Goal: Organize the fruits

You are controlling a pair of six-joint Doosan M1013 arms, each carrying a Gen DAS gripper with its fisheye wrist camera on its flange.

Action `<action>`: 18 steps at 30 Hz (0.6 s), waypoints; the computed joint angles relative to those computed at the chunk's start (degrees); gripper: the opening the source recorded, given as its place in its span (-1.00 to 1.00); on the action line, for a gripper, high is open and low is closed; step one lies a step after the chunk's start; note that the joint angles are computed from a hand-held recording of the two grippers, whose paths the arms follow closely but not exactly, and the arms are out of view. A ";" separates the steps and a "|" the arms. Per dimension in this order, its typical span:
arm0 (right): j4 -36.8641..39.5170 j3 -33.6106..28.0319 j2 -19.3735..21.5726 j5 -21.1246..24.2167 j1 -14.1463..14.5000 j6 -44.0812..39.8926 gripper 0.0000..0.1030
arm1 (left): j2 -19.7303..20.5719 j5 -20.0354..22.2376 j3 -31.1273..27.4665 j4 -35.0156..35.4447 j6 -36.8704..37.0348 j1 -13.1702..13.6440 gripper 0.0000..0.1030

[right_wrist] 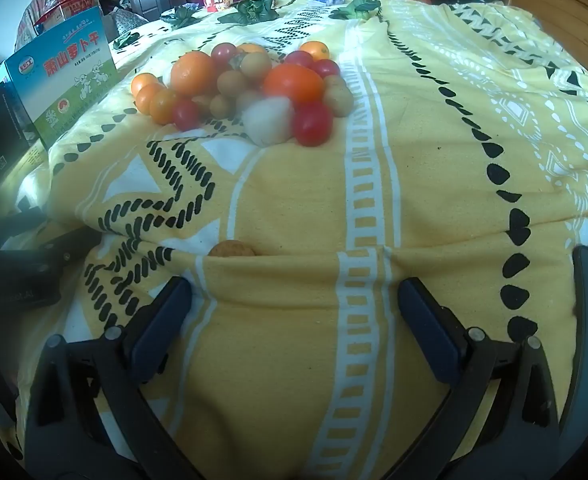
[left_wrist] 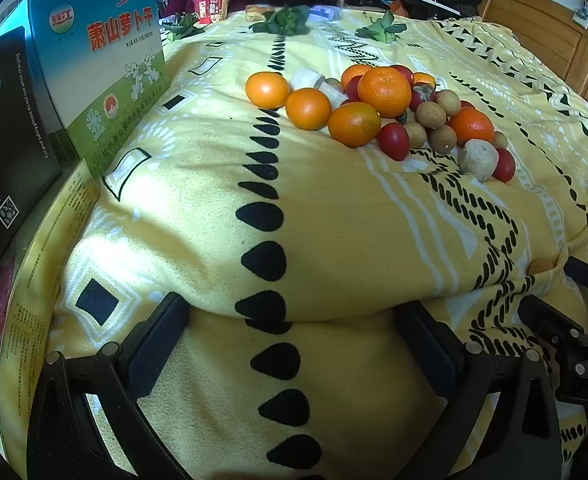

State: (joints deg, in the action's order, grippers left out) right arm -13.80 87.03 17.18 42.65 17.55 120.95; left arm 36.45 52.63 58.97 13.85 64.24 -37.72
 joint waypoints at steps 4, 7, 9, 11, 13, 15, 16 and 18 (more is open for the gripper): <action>-0.70 -0.14 0.03 0.36 0.13 0.30 1.00 | 0.32 0.35 -0.53 0.52 -0.22 -0.20 1.00; -1.07 -0.30 0.05 0.83 0.16 0.59 1.00 | 0.69 0.65 -1.15 0.83 -0.39 -0.35 1.00; -1.67 -0.63 0.16 1.74 0.28 0.79 1.00 | 0.37 0.08 -0.60 0.83 -0.23 -0.23 1.00; -2.93 -0.23 -0.19 1.81 0.86 1.75 1.00 | 0.79 0.50 -1.33 0.67 -0.09 -0.26 1.00; -2.81 -0.06 -0.38 2.00 0.84 1.68 1.00 | 0.26 0.09 -0.63 0.37 0.10 -0.10 1.00; -3.35 -0.93 0.23 2.82 0.97 1.87 1.00 | -0.33 -0.40 0.15 -0.10 0.40 0.12 1.00; -2.95 -0.63 0.08 2.21 0.85 1.75 1.00 | -0.37 -0.44 0.20 -0.14 0.44 0.13 1.00; -1.55 -0.35 -0.06 1.54 0.46 1.01 1.00 | -0.49 -0.67 0.40 -0.04 0.48 0.12 1.00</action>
State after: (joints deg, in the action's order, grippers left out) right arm -15.34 86.68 17.12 44.19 18.01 121.95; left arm 35.97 51.97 59.37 13.80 64.72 -37.60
